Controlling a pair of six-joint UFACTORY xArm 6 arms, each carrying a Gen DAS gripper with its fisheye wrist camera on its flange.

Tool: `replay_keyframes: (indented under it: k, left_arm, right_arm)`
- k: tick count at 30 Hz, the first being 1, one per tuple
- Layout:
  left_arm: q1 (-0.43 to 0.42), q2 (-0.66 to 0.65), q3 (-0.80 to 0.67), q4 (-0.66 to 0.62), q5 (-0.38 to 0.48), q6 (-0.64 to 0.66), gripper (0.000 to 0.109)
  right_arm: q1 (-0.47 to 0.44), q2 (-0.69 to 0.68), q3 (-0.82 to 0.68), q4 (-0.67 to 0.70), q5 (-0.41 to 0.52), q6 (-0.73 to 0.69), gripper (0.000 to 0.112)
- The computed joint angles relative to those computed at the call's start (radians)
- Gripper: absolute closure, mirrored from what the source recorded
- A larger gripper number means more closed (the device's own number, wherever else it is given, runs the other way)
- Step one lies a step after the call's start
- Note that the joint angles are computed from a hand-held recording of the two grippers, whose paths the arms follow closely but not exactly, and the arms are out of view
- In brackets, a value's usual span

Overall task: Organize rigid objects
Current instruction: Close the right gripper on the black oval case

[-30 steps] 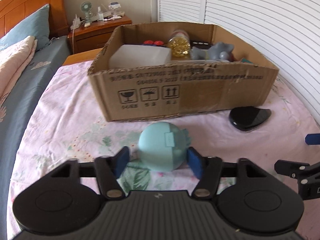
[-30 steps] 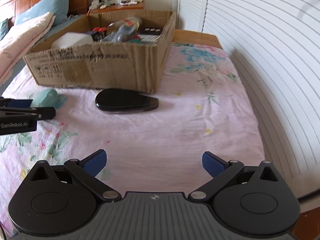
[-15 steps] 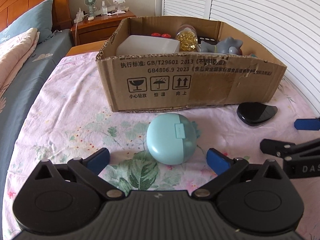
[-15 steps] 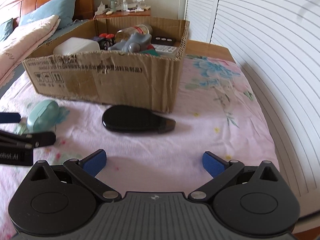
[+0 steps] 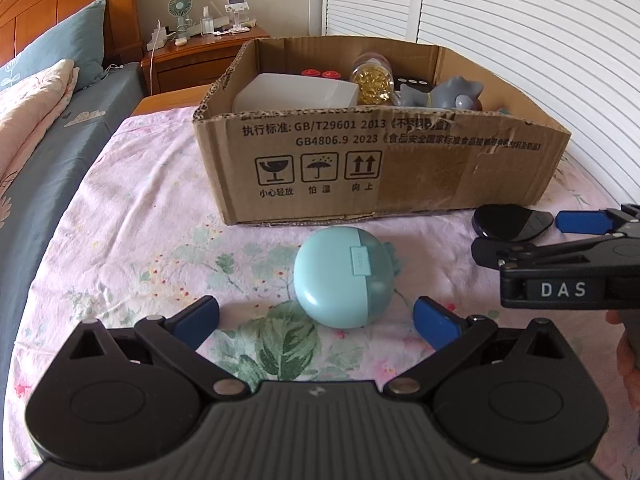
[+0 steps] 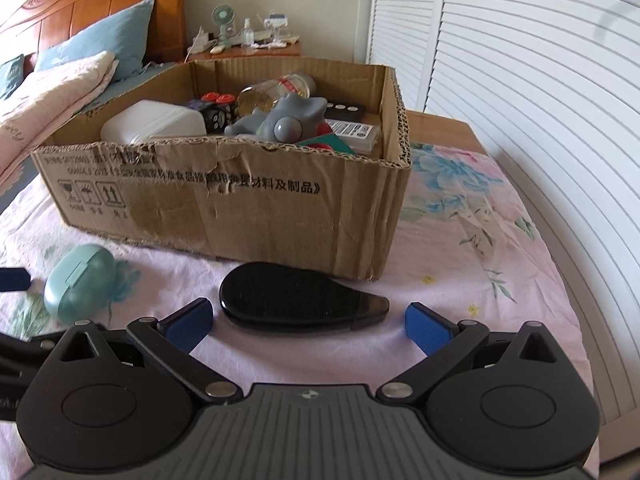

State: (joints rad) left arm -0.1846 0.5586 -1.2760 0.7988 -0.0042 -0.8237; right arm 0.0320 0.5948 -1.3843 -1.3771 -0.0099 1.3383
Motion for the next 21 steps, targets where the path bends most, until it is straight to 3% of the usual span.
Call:
replay_keyframes:
  k: [3, 10, 13, 21]
  left_arm:
    - [0.004, 0.001, 0.000, 0.018, -0.008, -0.013, 0.006]
    - [0.009, 0.004, -0.003, 0.051, -0.015, -0.039, 0.006]
    - [0.010, 0.006, -0.009, 0.082, -0.014, -0.069, 0.006]
    - [0.018, 0.016, -0.034, 0.185, -0.008, -0.177, 0.006]
  right_arm:
    - [0.003, 0.005, -0.023, -0.128, 0.011, 0.138, 0.009]
    - [0.024, 0.013, -0.017, 0.120, 0.051, -0.072, 0.009]
    - [0.030, 0.015, -0.017, 0.165, 0.061, -0.108, 0.009]
    - [0.016, -0.014, 0.012, 0.066, 0.057, -0.012, 0.015]
